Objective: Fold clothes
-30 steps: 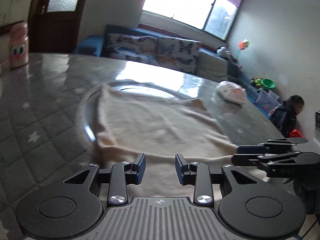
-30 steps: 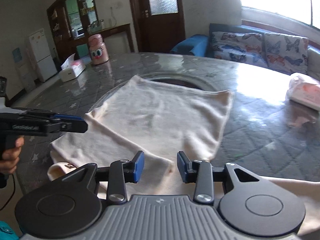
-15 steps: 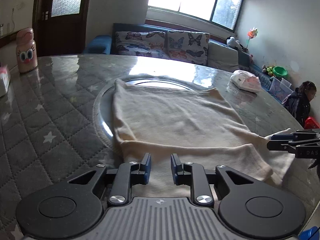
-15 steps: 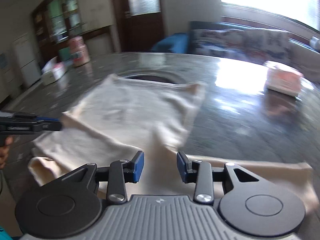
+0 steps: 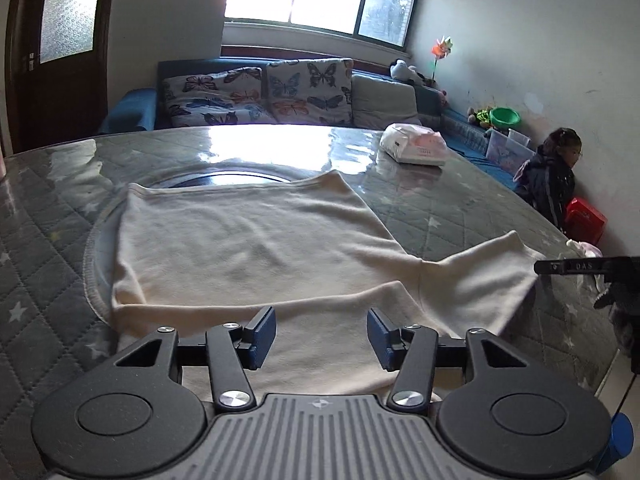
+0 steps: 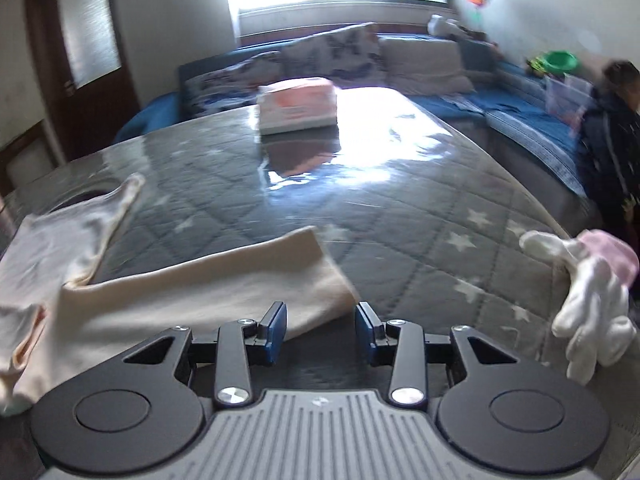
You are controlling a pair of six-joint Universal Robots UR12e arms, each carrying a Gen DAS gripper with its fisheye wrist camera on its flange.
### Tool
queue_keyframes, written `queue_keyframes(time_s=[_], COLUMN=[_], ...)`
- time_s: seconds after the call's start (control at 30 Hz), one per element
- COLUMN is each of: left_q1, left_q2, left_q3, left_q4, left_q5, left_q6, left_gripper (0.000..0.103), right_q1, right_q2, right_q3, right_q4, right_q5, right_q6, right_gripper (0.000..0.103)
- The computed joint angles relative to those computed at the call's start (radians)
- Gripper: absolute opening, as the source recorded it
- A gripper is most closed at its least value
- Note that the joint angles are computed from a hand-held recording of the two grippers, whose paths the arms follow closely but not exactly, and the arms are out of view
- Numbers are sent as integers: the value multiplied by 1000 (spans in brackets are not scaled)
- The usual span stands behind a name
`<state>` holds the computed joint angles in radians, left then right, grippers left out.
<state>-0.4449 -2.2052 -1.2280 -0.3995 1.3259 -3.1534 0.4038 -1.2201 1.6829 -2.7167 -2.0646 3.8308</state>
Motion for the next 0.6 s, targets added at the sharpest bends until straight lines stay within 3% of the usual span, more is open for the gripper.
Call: queue_keyframes(time_s=[0.2,0.23,0.27,0.37,0.47,0.6], left_q1=[-6,-7,-7,-9,-12,-12], left_q2=[3,3,4,6,5,6], left_q3=[-5,-6,-8,-11,-13,-18], left_q4=[-20,-20,-19,-14,-8,8], left_q5=[16,20,23,34,42,55], left_q6=[4,2,2,9,18,21], left_gripper=[60,60,62,68,69,73], right_q1=[-3,-1,0,-1,4,13], right_q2=[20,22,23,22,19,23], right_q3=[-10,-13,-15,-17,-27,-65], right_q4=[-26,-22,-22,-41,-95,-190], right_q5=[-15,-23,-25,-11,17,115], right_q6=[22,18,19,29,-20,-125], right_gripper=[36,33,17,10,9,9])
